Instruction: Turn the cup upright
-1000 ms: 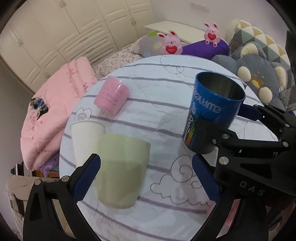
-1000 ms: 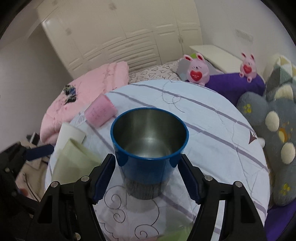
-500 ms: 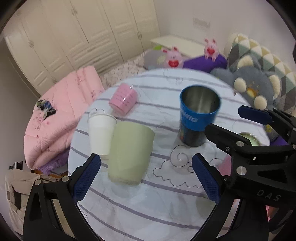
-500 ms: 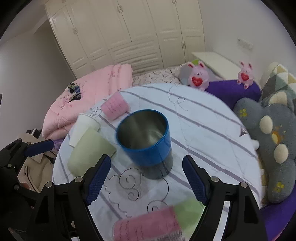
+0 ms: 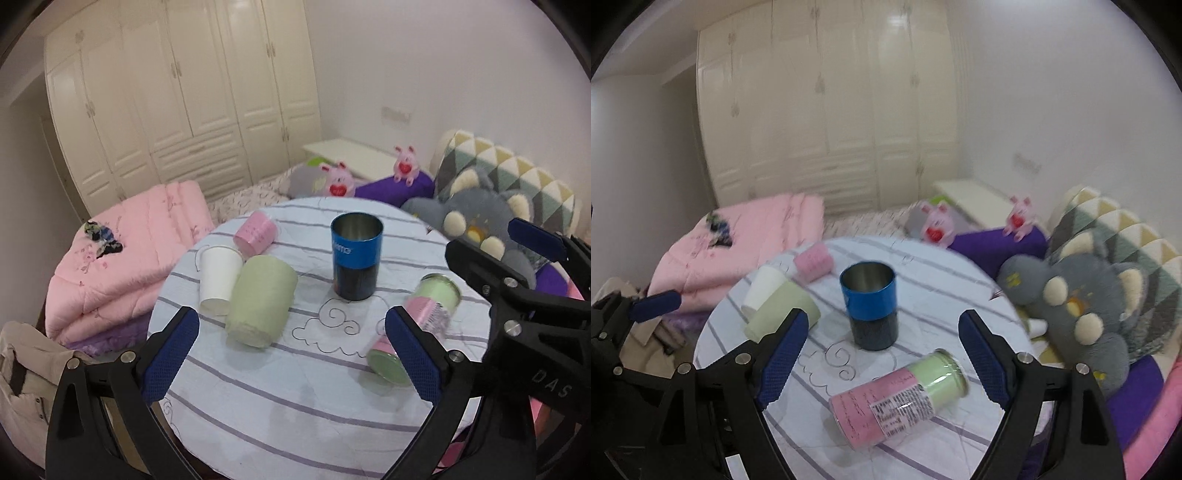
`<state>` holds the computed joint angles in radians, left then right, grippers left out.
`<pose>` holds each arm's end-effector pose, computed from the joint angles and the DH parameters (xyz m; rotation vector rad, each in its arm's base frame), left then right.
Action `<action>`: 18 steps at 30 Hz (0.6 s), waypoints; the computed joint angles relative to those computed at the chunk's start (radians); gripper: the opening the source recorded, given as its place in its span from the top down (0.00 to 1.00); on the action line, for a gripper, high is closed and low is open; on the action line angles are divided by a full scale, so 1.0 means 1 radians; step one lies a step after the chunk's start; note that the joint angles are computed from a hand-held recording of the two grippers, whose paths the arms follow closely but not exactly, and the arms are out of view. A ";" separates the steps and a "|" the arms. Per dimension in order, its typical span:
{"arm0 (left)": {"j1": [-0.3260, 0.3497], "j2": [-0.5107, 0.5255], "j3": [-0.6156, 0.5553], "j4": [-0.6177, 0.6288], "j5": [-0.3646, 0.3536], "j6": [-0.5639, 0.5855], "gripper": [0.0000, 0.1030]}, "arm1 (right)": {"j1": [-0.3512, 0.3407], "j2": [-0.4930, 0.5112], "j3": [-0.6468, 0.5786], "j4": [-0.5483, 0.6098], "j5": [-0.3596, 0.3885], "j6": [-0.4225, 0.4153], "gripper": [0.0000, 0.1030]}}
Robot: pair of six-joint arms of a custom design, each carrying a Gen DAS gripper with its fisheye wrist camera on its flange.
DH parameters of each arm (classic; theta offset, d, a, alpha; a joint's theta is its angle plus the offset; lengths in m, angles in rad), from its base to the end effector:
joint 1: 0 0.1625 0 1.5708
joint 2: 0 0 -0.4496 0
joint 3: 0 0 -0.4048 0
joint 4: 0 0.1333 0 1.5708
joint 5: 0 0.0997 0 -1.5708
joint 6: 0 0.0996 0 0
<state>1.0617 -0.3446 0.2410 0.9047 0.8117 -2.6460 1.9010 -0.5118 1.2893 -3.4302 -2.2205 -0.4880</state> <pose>-0.2158 -0.8008 0.2350 0.7612 2.1372 -0.9132 0.3276 -0.7306 0.1495 0.4550 -2.1401 1.2273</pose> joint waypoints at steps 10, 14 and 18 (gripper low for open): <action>-0.004 -0.182 0.353 -0.200 0.034 0.007 0.00 | 0.033 -0.013 0.098 -0.173 -0.042 -0.020 0.18; -0.003 -0.202 0.388 -0.222 0.030 0.009 0.00 | 0.039 -0.006 0.086 -0.169 -0.102 -0.001 0.18; -0.002 -0.196 0.380 -0.221 0.006 0.009 0.00 | 0.028 -0.032 0.106 -0.078 -0.098 0.081 0.18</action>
